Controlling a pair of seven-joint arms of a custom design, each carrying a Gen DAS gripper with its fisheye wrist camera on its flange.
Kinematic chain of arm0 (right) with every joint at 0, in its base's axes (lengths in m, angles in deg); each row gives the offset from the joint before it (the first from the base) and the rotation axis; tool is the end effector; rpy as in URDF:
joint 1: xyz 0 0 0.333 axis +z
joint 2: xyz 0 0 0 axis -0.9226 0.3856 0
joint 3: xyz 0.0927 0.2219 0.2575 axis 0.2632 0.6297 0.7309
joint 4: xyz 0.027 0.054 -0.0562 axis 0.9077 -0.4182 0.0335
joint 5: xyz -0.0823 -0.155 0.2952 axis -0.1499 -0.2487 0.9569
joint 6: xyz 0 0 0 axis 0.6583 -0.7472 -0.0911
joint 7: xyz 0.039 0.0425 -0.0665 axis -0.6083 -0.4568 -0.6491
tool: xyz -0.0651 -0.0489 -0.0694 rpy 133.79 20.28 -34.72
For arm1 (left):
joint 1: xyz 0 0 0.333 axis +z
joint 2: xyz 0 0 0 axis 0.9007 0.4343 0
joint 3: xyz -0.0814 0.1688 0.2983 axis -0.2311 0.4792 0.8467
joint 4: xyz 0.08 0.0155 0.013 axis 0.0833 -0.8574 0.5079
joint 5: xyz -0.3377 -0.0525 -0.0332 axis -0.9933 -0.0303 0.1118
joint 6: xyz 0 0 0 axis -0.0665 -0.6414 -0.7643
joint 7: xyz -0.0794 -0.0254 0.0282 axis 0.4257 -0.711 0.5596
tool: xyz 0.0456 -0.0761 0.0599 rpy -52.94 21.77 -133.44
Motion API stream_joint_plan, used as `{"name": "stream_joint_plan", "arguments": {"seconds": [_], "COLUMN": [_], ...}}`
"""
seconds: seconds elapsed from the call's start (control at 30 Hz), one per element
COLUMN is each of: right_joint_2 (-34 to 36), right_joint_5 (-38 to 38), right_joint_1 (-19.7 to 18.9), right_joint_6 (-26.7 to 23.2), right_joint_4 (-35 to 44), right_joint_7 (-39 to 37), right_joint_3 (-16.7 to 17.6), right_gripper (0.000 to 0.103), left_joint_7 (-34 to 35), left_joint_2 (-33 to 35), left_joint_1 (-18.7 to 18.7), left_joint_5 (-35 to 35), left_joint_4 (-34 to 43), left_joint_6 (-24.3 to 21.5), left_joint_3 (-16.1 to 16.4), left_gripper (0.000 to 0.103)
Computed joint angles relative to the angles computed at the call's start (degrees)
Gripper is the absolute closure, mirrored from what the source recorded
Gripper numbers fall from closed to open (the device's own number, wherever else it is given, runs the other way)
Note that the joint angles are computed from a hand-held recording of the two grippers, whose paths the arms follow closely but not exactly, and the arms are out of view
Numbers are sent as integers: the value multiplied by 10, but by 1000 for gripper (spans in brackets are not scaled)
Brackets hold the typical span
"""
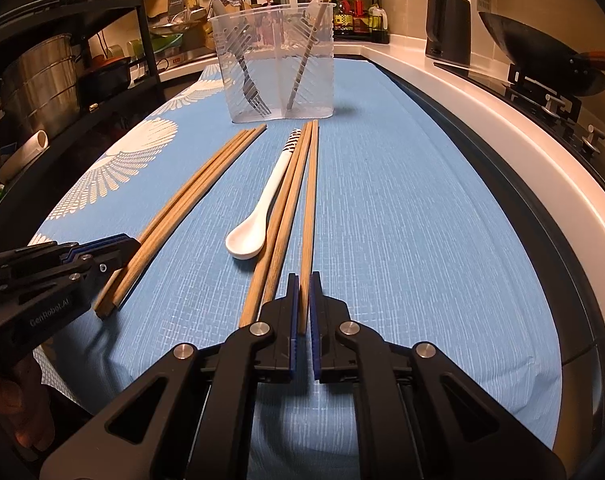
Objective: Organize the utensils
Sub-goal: 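Grasp one chopstick from the bundle with the left gripper while the right gripper grasps another chopstick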
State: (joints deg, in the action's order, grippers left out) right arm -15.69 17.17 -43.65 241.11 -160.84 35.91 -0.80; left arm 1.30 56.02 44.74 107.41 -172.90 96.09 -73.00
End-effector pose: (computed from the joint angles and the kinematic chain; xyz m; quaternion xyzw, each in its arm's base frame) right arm 0.6371 0.2530 0.4573 -0.7163 0.5701 -0.2210 0.3361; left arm 0.6234 -0.2524 0.4720 -0.6357 0.6786 -0.2984 0.2153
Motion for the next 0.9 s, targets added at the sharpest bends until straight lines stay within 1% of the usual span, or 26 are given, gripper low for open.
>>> {"name": "stream_joint_plan", "arguments": {"seconds": [0.13,0.17,0.23,0.27,0.33,0.43,0.47,0.67,0.8,0.9], "right_joint_2": [4,4,3,1,-2,-4,-5,-4,1,4], "right_joint_5": [-1,0,5,6,-2,-29,-33,-39,-43,-41], "right_joint_1": [2,-1,-5,3,34,79,79,44,38,41], "right_joint_6": [-1,-3,-3,-1,7,15,18,15,28,46], "right_joint_4": [6,8,6,2,-8,-21,-23,-16,-15,-18], "right_joint_7": [-1,-3,-2,9,46,96,104,98,92,86], "right_joint_3": [-1,1,5,-6,-49,-110,-111,-72,-67,-71], "right_gripper": [98,98,98,98,98,98,98,97,97,97], "left_joint_7": [-8,-20,-59,-75,-108,-109,-111,-140,-148,-160], "left_joint_2": [3,1,-3,-4,-9,-10,-10,-7,-8,-9], "left_joint_1": [-3,-8,-25,-29,-33,-14,-14,-18,-13,-15], "left_joint_5": [4,7,27,37,55,56,62,95,108,122], "left_joint_4": [2,0,-4,-3,-9,-13,-12,-7,-6,-9], "left_joint_6": [4,7,8,6,4,1,0,-7,-8,-4], "left_joint_3": [6,13,40,48,58,39,39,42,37,40], "left_gripper": [96,97,97,97,97,97,97,96,96,96]}}
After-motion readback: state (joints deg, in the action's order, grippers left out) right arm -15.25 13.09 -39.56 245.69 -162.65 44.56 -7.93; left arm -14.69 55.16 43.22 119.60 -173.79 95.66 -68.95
